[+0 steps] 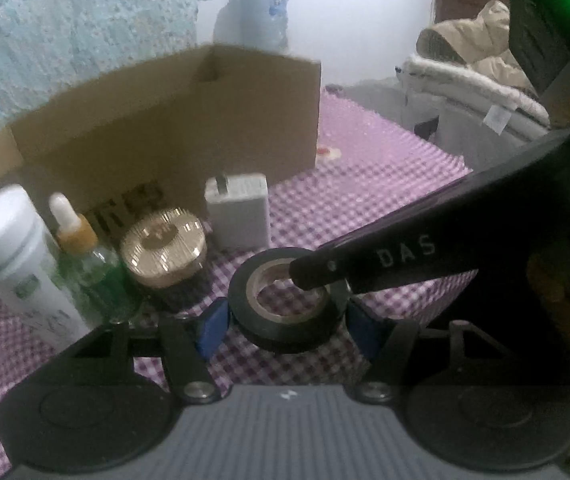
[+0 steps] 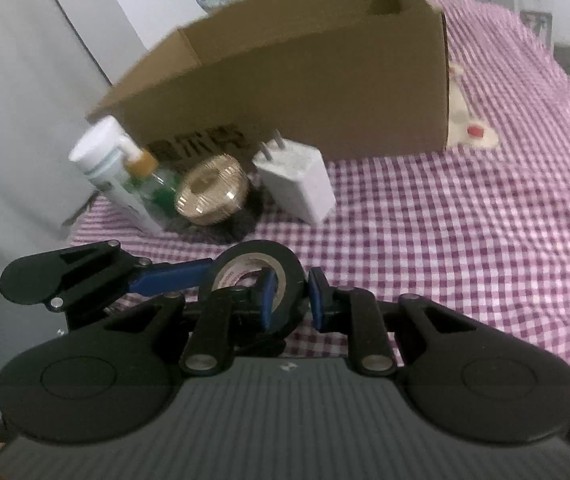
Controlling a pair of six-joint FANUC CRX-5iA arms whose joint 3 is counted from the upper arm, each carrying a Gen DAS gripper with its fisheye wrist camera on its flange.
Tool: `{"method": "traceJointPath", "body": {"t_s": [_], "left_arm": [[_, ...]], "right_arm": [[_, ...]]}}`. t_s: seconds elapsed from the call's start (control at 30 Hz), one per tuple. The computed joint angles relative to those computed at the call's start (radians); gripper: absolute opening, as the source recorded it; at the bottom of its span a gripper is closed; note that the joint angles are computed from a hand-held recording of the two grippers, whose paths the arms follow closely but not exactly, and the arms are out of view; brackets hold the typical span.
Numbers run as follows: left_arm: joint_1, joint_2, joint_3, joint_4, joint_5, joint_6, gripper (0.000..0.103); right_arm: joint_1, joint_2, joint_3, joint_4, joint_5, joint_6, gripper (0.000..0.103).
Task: Organize rigid objects
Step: 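Carry the black tape roll into the box and open the right gripper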
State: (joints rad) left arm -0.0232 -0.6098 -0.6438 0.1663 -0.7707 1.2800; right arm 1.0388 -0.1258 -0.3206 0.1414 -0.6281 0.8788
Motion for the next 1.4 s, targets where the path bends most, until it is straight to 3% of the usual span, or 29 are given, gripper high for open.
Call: {"method": "traceJointPath", "body": {"t_s": [0.27, 0.43, 0.53, 0.67, 0.73, 0.87, 1.0, 1.1, 1.27, 1.4], "left_arm": [[0.038, -0.069, 0.087, -0.015, -0.002, 0.003, 0.065], [0.127, -0.057, 0.141, 0.042, 0.013, -0.086, 0.065], [0.167, 0.000, 0.205, 0.052, -0.002, -0.112, 0.065], [0.232, 0.135, 0.318, 0.082, -0.091, -0.133, 0.065], [0.266, 0.218, 0.384, 0.104, -0.167, -0.126, 0.065], [0.317, 0.384, 0.504, 0.125, -0.309, -0.099, 0.065], [0.325, 0.477, 0.572, 0.092, -0.382, -0.081, 0.065], [0.326, 0.539, 0.615, 0.076, -0.435, -0.061, 0.065], [0.324, 0.606, 0.652, 0.066, -0.472, -0.035, 0.065], [0.310, 0.644, 0.685, 0.040, -0.505, 0.010, 0.065]], "right_arm": [[0.036, -0.065, 0.000, 0.168, 0.070, -0.040, 0.018], [0.022, -0.007, 0.122, 0.181, 0.097, 0.095, 0.018], [-0.005, 0.067, 0.255, 0.075, 0.067, 0.251, 0.018], [-0.088, 0.242, 0.563, -0.177, -0.114, 0.489, 0.019], [-0.129, 0.355, 0.738, -0.275, -0.242, 0.531, 0.019], [-0.201, 0.597, 1.099, -0.406, -0.522, 0.514, 0.019], [-0.239, 0.799, 1.398, -0.475, -0.740, 0.425, 0.019], [-0.254, 0.895, 1.533, -0.508, -0.846, 0.379, 0.019], [-0.272, 0.978, 1.642, -0.548, -0.951, 0.315, 0.020], [-0.273, 1.110, 1.862, -0.559, -1.079, 0.241, 0.020]]}}
